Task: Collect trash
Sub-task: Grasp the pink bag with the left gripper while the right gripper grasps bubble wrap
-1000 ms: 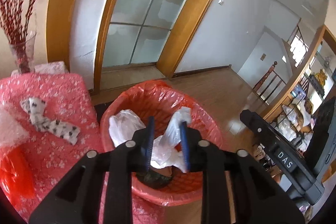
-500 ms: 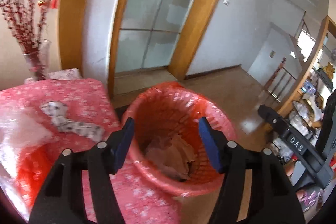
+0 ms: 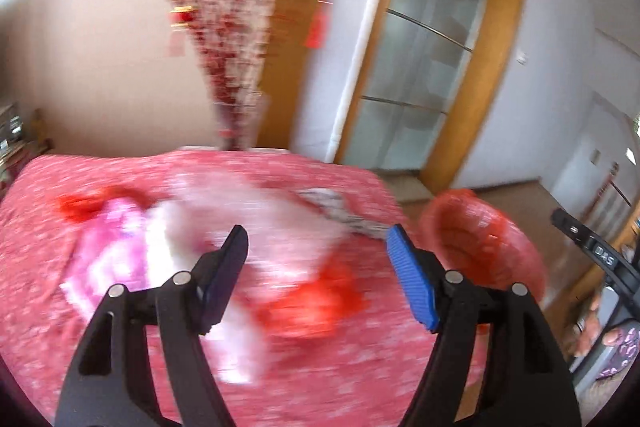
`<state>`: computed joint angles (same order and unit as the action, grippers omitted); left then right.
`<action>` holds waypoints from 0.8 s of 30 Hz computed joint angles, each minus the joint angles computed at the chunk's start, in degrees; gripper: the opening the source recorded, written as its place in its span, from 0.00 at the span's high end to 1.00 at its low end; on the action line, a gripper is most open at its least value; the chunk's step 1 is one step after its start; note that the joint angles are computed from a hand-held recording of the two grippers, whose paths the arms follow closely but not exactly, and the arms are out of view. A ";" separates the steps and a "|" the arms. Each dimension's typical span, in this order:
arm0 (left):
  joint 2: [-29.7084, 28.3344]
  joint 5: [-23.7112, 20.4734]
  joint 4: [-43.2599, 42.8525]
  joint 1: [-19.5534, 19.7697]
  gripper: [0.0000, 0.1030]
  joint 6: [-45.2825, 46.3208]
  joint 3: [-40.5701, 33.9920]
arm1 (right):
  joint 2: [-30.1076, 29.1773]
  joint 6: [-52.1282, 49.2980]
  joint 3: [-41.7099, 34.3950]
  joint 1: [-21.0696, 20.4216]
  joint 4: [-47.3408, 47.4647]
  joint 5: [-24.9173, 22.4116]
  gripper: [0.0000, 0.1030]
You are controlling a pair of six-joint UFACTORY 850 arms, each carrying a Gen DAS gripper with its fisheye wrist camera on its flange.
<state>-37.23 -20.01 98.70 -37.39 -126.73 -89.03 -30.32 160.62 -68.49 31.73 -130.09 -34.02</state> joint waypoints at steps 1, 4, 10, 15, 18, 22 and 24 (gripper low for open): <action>0.76 -0.80 0.16 0.50 0.31 -0.71 1.33 | -0.49 -0.44 -0.77 0.21 0.02 0.57 0.48; 3.60 -4.74 0.56 1.87 0.31 -2.22 6.26 | -2.97 -2.11 -4.16 1.30 -0.23 2.78 0.48; 7.47 -8.62 0.87 4.37 0.31 -4.84 13.39 | -7.74 -3.19 -10.91 2.74 -1.43 7.91 0.48; 8.40 -9.89 1.11 5.57 0.31 -5.98 15.99 | -12.09 -4.69 -17.54 4.29 -2.62 12.60 0.48; 8.38 -10.12 1.37 5.73 0.31 -6.64 16.60 | -15.01 -8.02 -22.39 5.58 -1.88 15.21 0.48; 8.64 -9.70 2.54 6.16 0.31 -8.17 17.37 | -19.75 -15.71 -30.27 6.80 3.23 19.55 0.49; 8.76 -9.50 3.05 6.39 0.31 -8.64 17.79 | -22.08 -23.40 -34.10 7.17 10.20 21.28 0.49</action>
<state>-28.47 -29.51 101.75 -31.01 -135.37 -71.24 -52.40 137.22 -102.59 38.89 -119.89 -12.74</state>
